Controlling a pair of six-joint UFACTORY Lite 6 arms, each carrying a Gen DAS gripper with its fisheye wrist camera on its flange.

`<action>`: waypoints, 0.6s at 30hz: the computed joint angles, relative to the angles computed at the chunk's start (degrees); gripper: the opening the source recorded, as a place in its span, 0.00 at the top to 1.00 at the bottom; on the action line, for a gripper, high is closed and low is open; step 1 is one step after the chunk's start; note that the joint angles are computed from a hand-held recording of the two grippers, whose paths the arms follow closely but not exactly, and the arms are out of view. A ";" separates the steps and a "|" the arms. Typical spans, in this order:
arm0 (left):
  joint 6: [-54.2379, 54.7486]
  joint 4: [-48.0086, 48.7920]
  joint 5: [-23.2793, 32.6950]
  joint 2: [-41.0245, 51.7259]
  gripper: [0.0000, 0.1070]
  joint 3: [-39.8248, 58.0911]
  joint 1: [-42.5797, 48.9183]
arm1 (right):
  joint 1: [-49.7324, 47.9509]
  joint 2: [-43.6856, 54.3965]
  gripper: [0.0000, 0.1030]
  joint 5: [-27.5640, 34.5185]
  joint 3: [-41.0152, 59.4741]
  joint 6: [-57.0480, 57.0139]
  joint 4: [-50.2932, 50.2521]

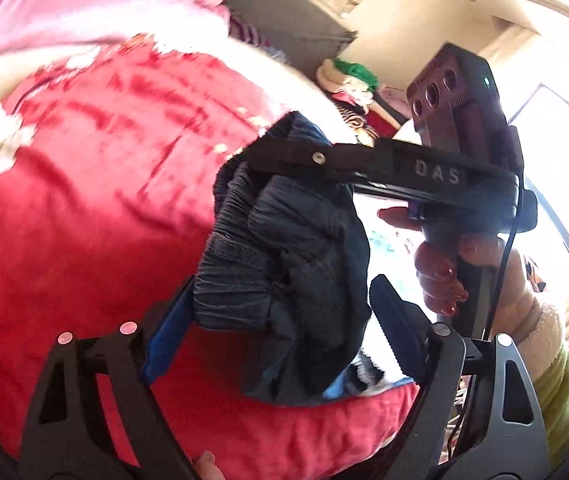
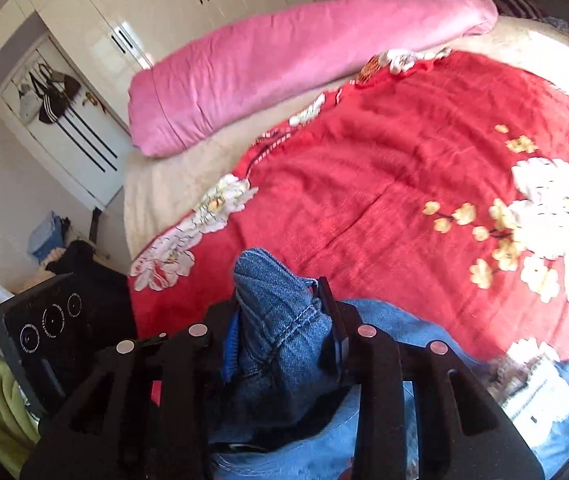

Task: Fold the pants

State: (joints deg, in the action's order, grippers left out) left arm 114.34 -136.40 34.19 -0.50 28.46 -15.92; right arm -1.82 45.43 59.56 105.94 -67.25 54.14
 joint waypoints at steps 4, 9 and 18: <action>1.96 -3.66 -4.06 0.33 0.26 4.06 -6.30 | -5.40 -4.73 0.69 2.09 -4.13 -3.12 2.22; 6.79 -11.00 -8.32 4.09 0.26 10.20 -15.00 | -13.60 -5.11 0.69 6.65 -5.42 -5.42 3.50; 5.04 -10.19 -11.28 17.53 0.25 25.02 -22.17 | -25.13 -1.52 0.66 10.40 -5.16 -8.99 4.52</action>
State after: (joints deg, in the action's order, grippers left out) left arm 119.38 -146.59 22.91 17.03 53.48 -38.09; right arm -26.95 43.92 69.96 100.78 -76.24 58.66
